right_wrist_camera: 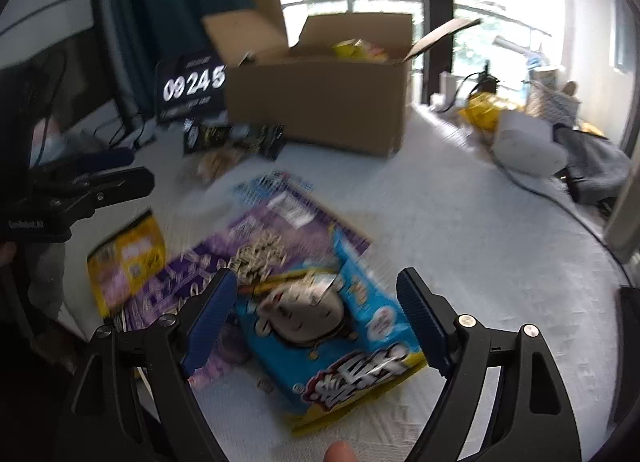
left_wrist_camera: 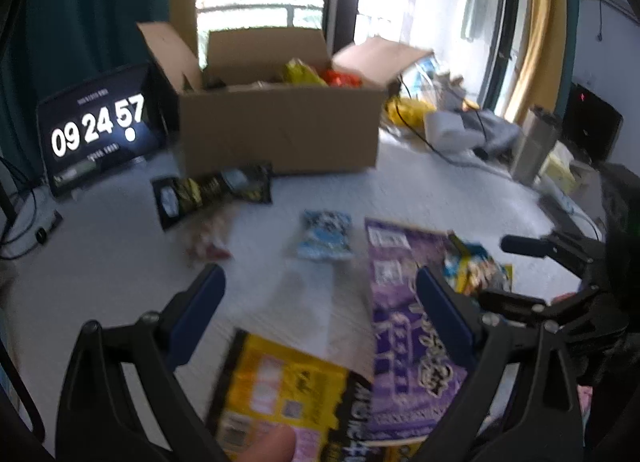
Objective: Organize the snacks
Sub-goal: 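Return to the pile and grasp the blue cartoon packet with the right gripper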
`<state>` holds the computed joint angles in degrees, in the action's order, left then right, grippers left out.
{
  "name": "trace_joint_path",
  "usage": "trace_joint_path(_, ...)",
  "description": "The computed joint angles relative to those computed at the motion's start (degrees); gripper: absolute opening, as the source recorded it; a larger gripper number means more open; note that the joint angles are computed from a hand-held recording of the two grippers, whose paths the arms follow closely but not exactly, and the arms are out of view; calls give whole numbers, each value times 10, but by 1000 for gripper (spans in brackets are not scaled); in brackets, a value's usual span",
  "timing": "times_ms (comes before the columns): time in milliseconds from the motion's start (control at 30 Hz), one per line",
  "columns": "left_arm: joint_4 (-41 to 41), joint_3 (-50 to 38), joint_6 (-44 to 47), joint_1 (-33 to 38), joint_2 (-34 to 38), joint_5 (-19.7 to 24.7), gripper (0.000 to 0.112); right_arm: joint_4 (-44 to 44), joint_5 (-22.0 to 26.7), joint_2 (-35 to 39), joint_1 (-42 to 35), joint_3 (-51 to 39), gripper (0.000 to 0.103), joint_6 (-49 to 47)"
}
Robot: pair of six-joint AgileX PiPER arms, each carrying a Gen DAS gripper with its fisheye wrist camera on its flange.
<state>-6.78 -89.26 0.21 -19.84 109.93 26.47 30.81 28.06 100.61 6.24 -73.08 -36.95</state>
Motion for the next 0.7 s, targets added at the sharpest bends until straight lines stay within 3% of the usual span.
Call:
trace_joint_path(133, 13, -12, -22, -14, 16, 31, 97, -1, 9, 16, 5, 3, 85, -27)
trace_joint_path(400, 25, -53, -36, -45, 48, 80, 97, 87, 41, 40, -37, -5, 85, -123)
trace_joint_path(467, 18, -68, -24, -51, 62, 95, 97, 115, 38, 49, -42, -1, 76, -154)
trace_joint_path(567, 13, -103, -20, -59, 90, 131, 96, 174, 59, 57, -63, 0, 71, -187)
trace_joint_path(633, 2, -108, -14, -59, 94, 131, 96, 197, 65, 55, -74, 0, 70, -202)
trace_joint_path(700, -13, -117, -2, -60, 98, 132, 84, 226, 83, 59, -90, -4, 69, -215)
